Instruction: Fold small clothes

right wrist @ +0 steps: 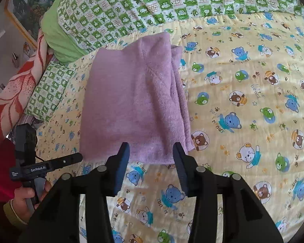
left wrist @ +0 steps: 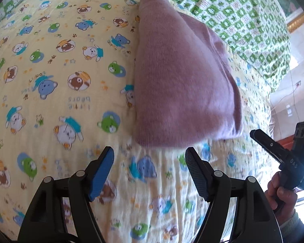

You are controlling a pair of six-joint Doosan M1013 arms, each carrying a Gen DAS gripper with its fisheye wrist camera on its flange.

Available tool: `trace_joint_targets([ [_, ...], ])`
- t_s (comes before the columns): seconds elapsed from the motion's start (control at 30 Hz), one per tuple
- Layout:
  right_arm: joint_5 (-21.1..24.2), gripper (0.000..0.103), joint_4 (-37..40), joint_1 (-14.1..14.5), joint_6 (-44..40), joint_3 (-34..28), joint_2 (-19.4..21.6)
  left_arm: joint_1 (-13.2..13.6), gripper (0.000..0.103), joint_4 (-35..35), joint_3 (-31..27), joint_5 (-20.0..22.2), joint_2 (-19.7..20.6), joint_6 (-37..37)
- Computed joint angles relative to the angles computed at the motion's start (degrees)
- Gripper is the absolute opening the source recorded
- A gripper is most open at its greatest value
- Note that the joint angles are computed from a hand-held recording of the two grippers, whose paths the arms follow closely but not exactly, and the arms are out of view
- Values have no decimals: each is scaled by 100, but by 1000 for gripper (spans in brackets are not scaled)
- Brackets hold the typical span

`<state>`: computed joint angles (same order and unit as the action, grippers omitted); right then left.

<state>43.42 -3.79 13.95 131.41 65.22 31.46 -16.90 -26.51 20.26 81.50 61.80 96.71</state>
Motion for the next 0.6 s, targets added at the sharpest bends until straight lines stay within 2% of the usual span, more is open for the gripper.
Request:
trace_joint_targets([
  [0.1, -16, 47, -134, 111, 108, 119, -70, -48, 75, 179, 958, -520, -522, 496],
  [0.2, -51, 48, -285, 214, 272, 319, -178, -133, 80, 557, 2076, -1507, -1147, 981],
  [0.27, -110, 57, -404, 283, 417, 449, -244, -166, 80, 736, 2627, -2000, -1454, 1267],
  [0.3, -162, 65, -468, 318, 487, 527, -283, -192, 80, 851, 2833, -2185, -1574, 1382],
  [0.43, -284, 73, -799, 473, 871, 801, -420, -223, 80, 1074, 3249, -2552, -1819, 1697],
  [0.6, -303, 74, -1005, 592, 1164, 982, -505, -196, 80, 885, 3489, -2842, -2007, 1888],
])
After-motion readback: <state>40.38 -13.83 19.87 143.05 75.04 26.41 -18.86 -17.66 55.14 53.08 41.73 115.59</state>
